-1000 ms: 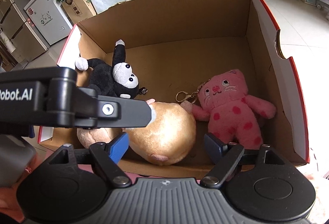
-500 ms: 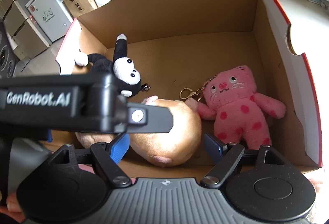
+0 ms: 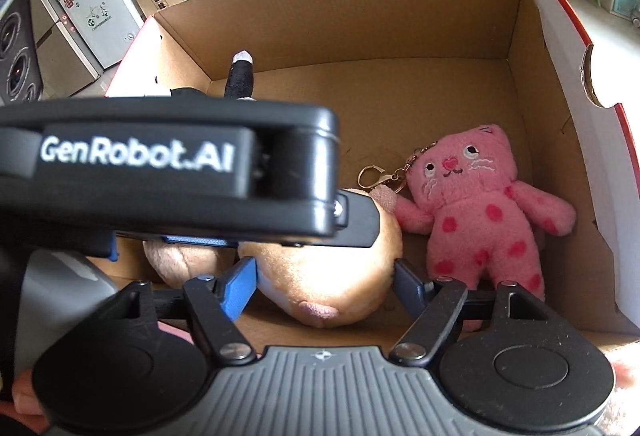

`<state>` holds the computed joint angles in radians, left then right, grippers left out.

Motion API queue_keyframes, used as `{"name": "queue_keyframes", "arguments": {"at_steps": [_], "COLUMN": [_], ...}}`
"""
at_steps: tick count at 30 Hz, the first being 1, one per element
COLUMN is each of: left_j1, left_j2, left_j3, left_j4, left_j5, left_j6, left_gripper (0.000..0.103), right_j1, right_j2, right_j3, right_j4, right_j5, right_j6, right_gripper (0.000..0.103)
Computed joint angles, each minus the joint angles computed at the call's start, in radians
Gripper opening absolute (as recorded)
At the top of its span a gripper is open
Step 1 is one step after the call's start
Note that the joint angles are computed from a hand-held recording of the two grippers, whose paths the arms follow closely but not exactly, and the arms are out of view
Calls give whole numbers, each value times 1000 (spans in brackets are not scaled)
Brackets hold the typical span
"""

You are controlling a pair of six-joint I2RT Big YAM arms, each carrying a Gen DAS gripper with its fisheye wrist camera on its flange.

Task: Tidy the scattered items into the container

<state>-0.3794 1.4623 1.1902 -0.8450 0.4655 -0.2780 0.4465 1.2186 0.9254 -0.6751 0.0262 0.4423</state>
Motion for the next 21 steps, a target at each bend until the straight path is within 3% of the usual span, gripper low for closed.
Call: {"name": "queue_keyframes", "arguments": {"at_steps": [11, 21], "left_j1": [16, -26], "left_j2": [-10, -13], "left_j3": [-21, -23], "left_j4": [43, 38], "left_j5": [52, -64], "left_j6": [-14, 13], "left_gripper": [102, 103], "right_j1": [-15, -14], "right_j2": [-25, -22], "right_j3": [-15, -13], "right_j4": [23, 14], "right_j5": [-14, -7], "right_j6": [-7, -5], "right_gripper": [67, 71]}}
